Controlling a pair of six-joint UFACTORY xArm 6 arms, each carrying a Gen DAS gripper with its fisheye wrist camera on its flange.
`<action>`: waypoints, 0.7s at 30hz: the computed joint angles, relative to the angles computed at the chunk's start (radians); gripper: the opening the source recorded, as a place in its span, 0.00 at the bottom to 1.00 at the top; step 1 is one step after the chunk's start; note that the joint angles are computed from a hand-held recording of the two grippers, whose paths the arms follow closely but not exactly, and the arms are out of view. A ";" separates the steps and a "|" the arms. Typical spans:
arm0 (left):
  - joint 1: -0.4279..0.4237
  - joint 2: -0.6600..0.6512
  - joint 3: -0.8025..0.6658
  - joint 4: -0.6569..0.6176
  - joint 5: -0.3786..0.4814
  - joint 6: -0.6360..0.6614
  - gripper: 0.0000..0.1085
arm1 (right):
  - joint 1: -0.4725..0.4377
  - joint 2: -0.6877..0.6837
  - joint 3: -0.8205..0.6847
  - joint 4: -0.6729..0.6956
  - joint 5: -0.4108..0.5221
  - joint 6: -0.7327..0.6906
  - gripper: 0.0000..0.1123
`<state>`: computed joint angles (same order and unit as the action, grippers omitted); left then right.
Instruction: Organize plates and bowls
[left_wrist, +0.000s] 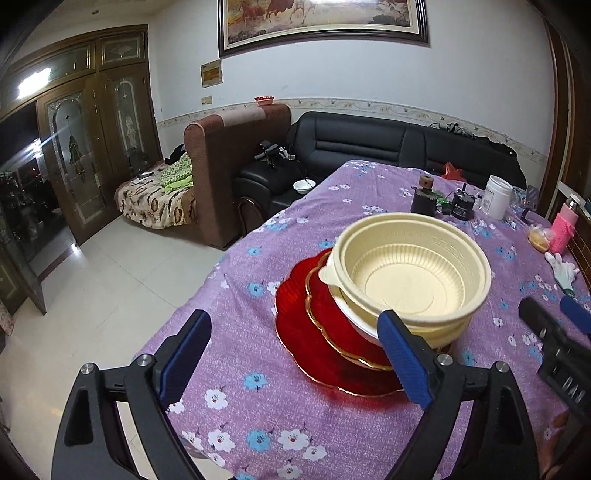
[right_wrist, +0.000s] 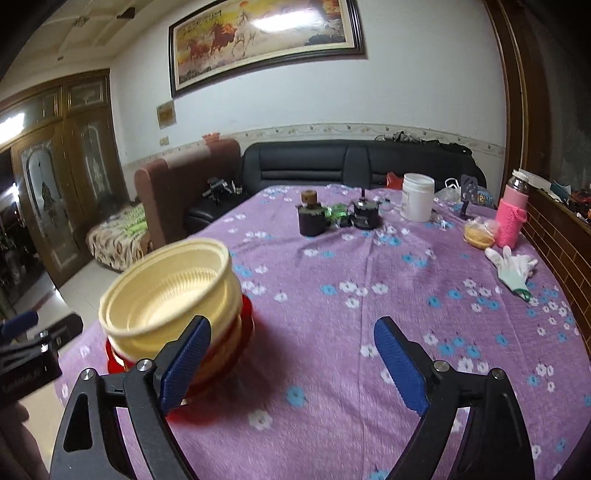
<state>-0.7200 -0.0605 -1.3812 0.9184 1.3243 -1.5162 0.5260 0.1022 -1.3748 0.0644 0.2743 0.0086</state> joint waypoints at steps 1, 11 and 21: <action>-0.003 0.002 -0.002 -0.002 0.001 -0.001 0.84 | 0.000 -0.006 0.012 0.003 0.001 -0.006 0.83; -0.034 0.031 -0.041 -0.014 0.015 0.020 0.85 | 0.028 -0.066 0.109 0.062 0.032 -0.093 0.83; -0.063 0.026 -0.040 0.016 0.032 -0.010 0.85 | 0.041 -0.098 0.156 0.057 0.032 -0.100 0.83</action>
